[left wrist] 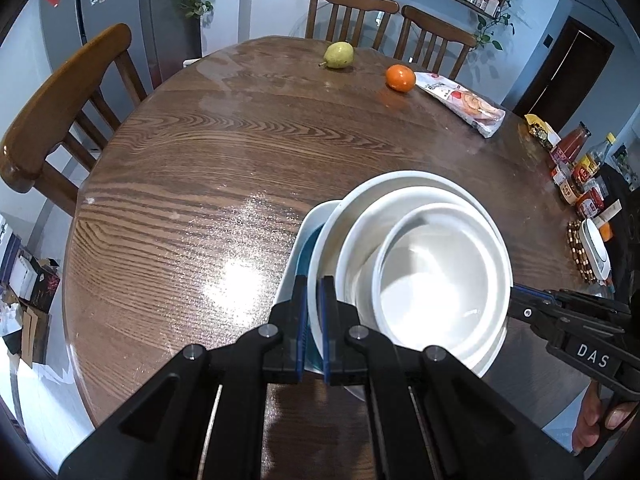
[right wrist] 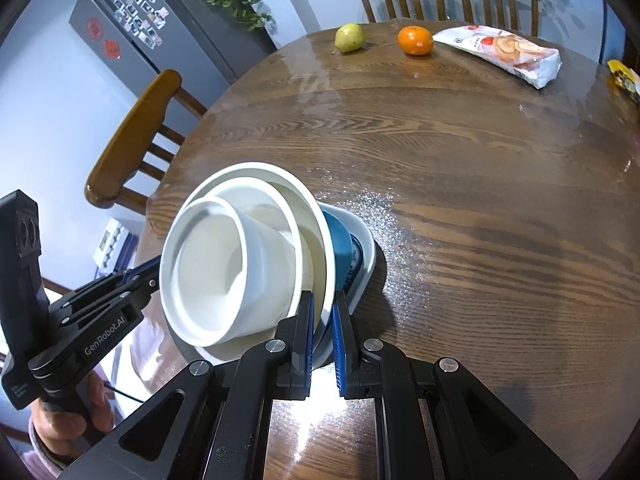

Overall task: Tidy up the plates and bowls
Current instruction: 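Lift the white bowl stack and carry it over the teal square plates, then lower the white bowl stack onto the teal square plates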

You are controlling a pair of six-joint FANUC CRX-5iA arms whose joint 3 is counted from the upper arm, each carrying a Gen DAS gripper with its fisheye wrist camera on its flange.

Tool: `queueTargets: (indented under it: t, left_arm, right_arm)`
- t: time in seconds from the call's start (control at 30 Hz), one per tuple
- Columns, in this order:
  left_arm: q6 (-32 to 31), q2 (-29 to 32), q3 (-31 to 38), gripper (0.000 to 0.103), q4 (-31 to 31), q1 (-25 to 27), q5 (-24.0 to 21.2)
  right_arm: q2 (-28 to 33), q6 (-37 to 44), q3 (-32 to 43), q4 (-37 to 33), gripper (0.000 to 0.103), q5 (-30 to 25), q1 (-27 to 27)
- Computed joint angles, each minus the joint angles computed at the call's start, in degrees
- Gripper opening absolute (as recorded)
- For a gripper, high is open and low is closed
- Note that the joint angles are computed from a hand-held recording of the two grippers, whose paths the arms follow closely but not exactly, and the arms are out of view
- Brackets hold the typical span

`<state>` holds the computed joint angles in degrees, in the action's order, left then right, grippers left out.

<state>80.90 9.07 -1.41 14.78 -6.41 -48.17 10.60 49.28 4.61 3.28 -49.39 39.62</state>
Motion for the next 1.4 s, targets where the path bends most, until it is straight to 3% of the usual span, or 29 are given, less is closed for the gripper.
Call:
queueTargets:
  t: [0.7, 1.4]
  left_arm:
    - [-0.43, 3.86, 3.72, 0.001, -0.65, 1.1, -4.07]
    - [-0.45, 5.09, 5.66, 0.001, -2.15, 0.49, -4.7]
  right_arm:
    - [4.23, 2.0, 4.79, -4.19, 0.012, -3.1, -1.55]
    - [5.83, 2.18, 7.16, -5.72, 0.012, -4.5, -2.68]
